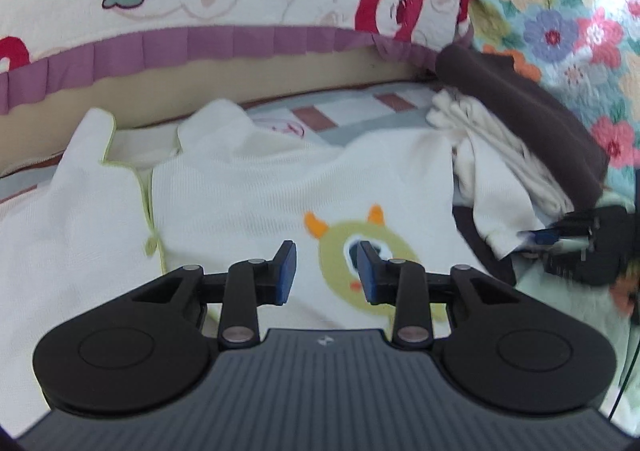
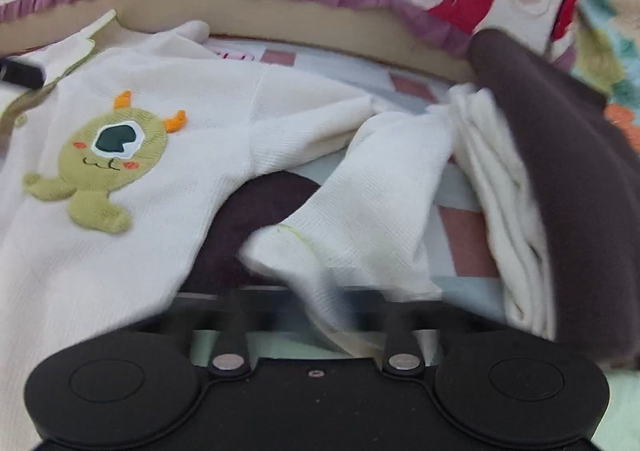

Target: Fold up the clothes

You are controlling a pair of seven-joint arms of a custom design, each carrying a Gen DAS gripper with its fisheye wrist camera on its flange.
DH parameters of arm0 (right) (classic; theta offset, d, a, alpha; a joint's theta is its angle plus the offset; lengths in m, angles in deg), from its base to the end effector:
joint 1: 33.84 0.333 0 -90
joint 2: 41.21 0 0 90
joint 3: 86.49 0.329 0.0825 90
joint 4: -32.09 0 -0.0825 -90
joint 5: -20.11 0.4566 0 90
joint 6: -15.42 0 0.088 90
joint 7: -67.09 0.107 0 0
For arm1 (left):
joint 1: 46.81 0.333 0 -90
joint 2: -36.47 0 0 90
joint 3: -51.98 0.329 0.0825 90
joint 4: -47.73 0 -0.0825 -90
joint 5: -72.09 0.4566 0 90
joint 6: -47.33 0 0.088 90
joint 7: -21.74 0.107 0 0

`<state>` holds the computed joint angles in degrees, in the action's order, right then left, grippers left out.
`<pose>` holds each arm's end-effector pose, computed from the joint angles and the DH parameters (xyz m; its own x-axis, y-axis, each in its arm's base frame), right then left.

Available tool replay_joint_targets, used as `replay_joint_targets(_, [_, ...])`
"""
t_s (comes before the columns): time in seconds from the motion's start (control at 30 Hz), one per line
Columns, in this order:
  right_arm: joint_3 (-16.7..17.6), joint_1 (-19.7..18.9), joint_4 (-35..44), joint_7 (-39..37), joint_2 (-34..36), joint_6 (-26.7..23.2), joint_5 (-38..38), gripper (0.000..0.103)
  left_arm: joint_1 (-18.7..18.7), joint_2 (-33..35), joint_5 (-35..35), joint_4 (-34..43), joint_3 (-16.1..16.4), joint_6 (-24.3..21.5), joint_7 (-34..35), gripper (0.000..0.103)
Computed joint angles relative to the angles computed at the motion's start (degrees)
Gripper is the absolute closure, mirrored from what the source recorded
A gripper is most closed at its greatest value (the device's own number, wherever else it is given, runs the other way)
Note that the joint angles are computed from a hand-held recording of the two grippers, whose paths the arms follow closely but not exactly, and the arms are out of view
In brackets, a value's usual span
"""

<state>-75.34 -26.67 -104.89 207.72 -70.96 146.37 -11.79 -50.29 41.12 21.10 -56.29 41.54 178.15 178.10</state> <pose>0.4717 0.1512 0.5401 -0.3293 -0.9299 0.1640 -0.7683 0.1629 -0.6190 0.6683 -0.1810 0.5297 -0.8298 -0.5317 0.1696 -0.4637 0.4877 -0.7397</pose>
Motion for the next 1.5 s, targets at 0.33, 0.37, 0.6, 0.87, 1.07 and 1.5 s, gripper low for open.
replay_joint_targets(0.33, [-1.42, -14.0, 9.31, 0.33, -11.06, -5.99, -12.11, 0.097, -0.79, 0.86, 2.31, 1.88, -0.91, 2.64, 0.23, 0.064])
replay_joint_targets(0.37, [-1.98, -15.43, 11.16, -1.25, -10.43, -7.46, -12.88, 0.097, -0.81, 0.81, 2.68, 1.7, -0.89, 2.56, 0.07, 0.064])
replay_joint_targets(0.6, [-4.51, -21.43, 16.25, -5.56, -4.73, -14.61, -16.17, 0.097, -0.51, 2.16, 9.42, 2.3, -0.24, -0.28, -6.04, 0.062])
replay_joint_targets(0.87, [-3.54, -13.24, 3.75, 17.08, -11.4, -14.9, -9.99, 0.06, 1.96, 4.22, 10.35, 5.62, 0.45, -0.58, -14.34, 0.052])
replay_joint_targets(1.07, [-1.8, -0.91, -8.32, 16.1, -17.85, -0.24, 6.47, 0.059, 3.32, 3.75, 9.73, 6.47, 0.02, 0.55, -14.04, 0.05])
replay_joint_targets(1.5, [2.31, 10.39, 1.14, 2.88, -6.04, 7.25, 19.36, 0.053, 4.89, -2.9, 10.91, 4.57, 3.57, -4.3, -9.12, 0.043])
